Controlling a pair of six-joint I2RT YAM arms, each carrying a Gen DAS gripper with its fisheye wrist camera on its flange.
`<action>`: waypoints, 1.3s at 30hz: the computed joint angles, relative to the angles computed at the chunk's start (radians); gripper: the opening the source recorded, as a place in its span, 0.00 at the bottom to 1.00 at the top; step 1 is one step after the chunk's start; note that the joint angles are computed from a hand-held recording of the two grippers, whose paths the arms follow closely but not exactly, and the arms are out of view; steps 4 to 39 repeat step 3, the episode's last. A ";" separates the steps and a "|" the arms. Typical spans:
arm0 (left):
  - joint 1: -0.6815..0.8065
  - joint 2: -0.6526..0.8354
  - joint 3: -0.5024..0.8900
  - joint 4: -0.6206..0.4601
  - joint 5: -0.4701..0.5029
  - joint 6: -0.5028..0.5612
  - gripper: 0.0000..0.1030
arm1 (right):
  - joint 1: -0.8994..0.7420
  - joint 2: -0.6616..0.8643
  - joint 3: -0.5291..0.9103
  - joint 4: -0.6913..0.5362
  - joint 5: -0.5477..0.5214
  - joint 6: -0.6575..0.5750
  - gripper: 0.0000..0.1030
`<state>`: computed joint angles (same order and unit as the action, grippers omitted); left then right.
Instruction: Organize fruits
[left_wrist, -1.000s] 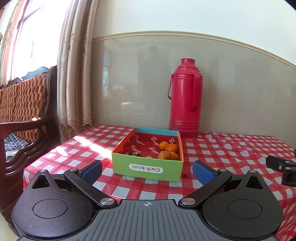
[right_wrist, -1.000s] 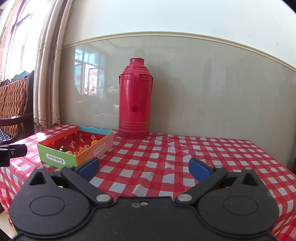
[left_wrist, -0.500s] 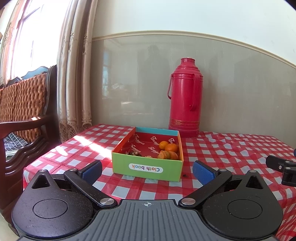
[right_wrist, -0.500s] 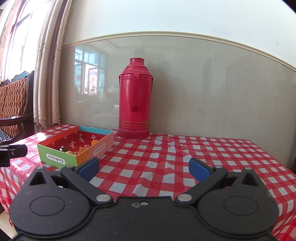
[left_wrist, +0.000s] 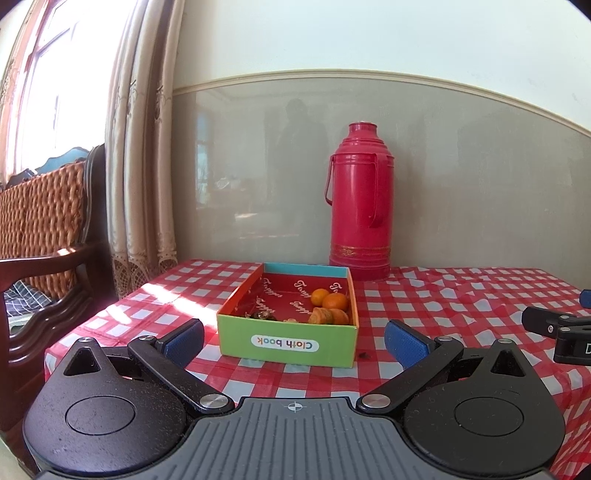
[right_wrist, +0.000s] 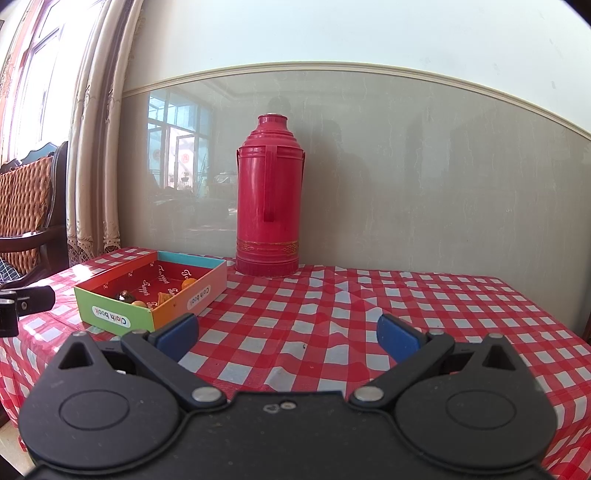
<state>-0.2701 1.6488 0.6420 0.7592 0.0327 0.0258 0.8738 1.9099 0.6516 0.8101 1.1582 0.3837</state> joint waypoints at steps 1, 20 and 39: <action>0.001 0.000 0.001 -0.001 0.002 0.001 1.00 | 0.000 0.000 0.000 0.000 0.000 0.000 0.94; 0.003 -0.002 0.004 -0.013 0.001 -0.006 1.00 | 0.000 -0.001 -0.001 0.001 -0.001 -0.002 0.94; 0.003 -0.002 0.004 -0.013 0.001 -0.006 1.00 | 0.000 -0.001 -0.001 0.001 -0.001 -0.002 0.94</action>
